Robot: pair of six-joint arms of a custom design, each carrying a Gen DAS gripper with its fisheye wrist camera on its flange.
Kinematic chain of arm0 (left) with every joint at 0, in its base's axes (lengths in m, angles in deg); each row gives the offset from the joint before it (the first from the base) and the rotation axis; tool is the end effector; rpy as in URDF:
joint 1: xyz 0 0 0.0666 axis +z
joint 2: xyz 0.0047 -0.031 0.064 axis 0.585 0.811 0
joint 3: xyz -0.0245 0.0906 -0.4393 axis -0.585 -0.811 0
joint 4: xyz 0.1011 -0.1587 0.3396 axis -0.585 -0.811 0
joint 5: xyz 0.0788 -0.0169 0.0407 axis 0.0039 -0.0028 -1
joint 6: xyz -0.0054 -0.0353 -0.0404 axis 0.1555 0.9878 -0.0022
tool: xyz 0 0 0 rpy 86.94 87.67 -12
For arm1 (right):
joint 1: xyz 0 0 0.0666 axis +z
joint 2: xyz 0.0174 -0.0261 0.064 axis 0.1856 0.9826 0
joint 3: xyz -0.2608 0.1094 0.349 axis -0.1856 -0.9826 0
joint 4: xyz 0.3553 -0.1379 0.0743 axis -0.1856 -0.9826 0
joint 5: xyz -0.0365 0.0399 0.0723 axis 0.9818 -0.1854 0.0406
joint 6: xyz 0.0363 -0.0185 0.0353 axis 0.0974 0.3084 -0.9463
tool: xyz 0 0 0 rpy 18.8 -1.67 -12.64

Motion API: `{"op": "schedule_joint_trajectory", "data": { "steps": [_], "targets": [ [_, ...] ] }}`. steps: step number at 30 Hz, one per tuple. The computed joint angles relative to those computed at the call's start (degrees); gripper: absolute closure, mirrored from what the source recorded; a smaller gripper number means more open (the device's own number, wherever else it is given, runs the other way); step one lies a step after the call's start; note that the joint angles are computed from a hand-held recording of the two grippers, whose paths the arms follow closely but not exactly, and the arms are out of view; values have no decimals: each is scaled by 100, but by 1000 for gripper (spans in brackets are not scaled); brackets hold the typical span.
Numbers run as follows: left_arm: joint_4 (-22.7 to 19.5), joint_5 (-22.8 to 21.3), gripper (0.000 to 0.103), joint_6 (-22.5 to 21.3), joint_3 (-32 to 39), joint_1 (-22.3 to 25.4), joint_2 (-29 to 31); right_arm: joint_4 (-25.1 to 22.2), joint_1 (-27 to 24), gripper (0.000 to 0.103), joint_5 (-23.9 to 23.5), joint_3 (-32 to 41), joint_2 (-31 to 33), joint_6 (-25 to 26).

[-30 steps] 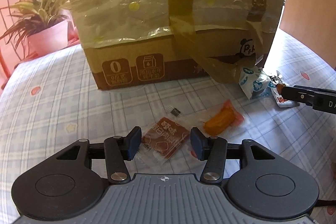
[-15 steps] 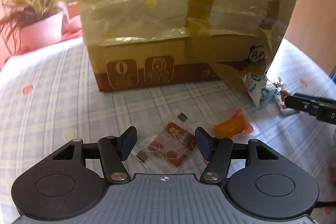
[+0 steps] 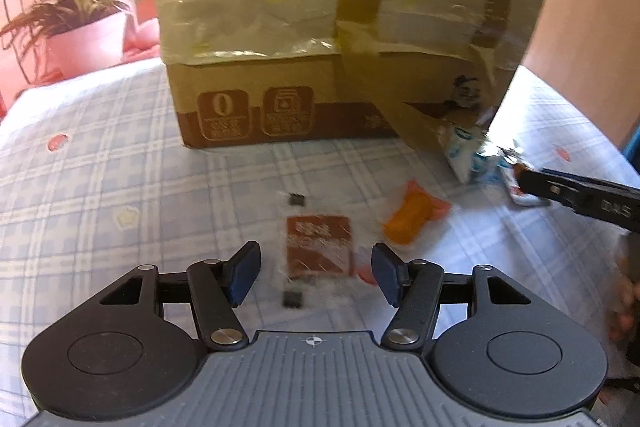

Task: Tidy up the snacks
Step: 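Position the left tool over the brown meat snack packet, then grasp the white spicy snack pouch with the right tool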

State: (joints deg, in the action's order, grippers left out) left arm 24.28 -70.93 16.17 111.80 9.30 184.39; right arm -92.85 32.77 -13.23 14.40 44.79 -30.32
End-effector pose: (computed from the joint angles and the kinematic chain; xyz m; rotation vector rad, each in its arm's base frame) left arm 0.5188 -0.2538 0.4165 0.1976 2.3974 -0.1663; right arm 0.4890 0.1941 0.3913 0.1735 2.1293 0.4220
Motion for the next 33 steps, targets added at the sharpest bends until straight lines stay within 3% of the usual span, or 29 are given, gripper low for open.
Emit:
{"op": "schedule_joint_trajectory", "data": {
  "steps": [7,9,11,15,22,28,30,33],
  "targets": [
    [151,-452,39,-257,-3,-141,70,2,1,49,1,0,0,-1],
    [146,-505,43,-187,-14,-149,53,4,3,49,2,-1,0,-5],
    [65,-597,56,-40,18,-176,44,1,3,49,5,0,0,2],
    [-12,-694,59,372,-1,-186,4,16,10,49,52,-15,-10,-27],
    [-41,-866,59,607,-154,-184,-133,-10,26,48,207,-22,-25,-67],
    [43,-940,59,693,-211,-203,-144,-293,98,37,392,125,22,124],
    [105,-920,59,770,-258,-199,-168,-460,160,26,481,225,65,323],
    [218,-930,59,780,-349,-203,-209,-704,202,23,588,378,145,493]
  ]
}}
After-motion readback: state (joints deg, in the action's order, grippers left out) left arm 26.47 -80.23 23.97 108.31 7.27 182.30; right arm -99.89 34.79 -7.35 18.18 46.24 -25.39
